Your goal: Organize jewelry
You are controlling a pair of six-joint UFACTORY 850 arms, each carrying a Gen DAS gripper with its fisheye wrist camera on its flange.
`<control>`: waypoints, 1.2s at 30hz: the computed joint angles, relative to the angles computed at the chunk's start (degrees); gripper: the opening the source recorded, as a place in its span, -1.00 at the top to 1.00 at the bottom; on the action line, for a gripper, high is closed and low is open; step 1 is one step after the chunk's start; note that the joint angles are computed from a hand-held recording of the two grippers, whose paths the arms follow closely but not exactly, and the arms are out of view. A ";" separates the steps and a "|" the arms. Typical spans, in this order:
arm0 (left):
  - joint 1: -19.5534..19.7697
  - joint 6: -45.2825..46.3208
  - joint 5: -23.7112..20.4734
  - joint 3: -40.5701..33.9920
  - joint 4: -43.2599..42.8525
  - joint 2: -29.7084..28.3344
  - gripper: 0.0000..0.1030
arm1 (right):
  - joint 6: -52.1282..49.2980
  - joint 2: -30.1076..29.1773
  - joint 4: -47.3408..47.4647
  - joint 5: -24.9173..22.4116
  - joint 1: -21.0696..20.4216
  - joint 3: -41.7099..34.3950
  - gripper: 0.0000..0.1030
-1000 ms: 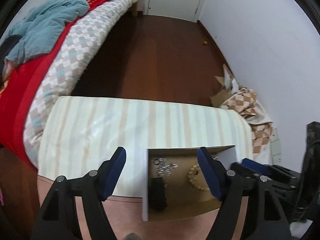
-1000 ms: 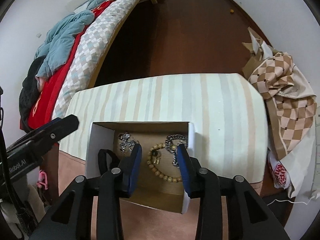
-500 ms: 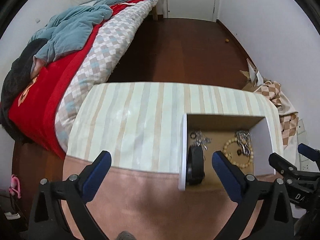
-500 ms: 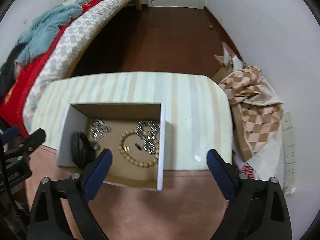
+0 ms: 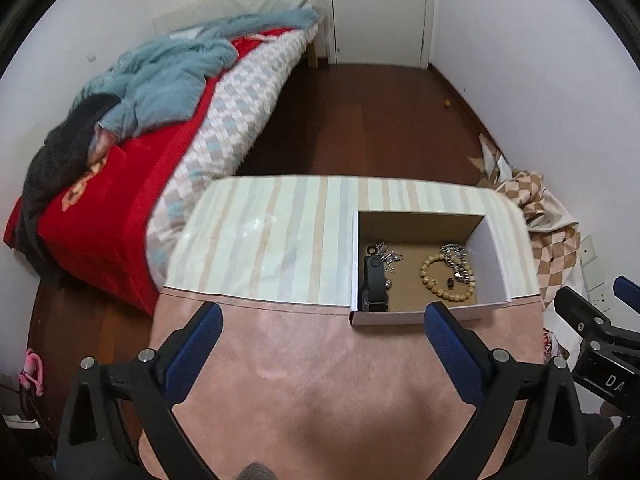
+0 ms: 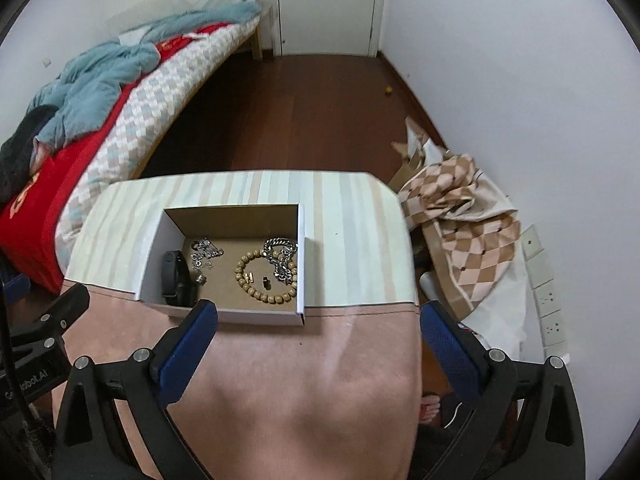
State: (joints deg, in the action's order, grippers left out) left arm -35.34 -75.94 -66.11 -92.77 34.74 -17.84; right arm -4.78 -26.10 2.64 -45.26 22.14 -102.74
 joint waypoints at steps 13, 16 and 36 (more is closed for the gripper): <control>-8.53 -5.29 -7.39 -2.79 7.03 4.71 -1.00 | 0.15 14.78 -0.45 3.92 -1.17 8.97 -0.99; -9.69 -6.23 -8.23 -3.32 7.70 5.61 -1.00 | -0.41 17.16 -0.49 4.30 -1.30 9.56 -1.00; -10.75 -4.68 -11.76 -9.21 6.26 3.81 -1.00 | -2.23 17.92 0.56 -0.89 -1.49 5.44 -1.00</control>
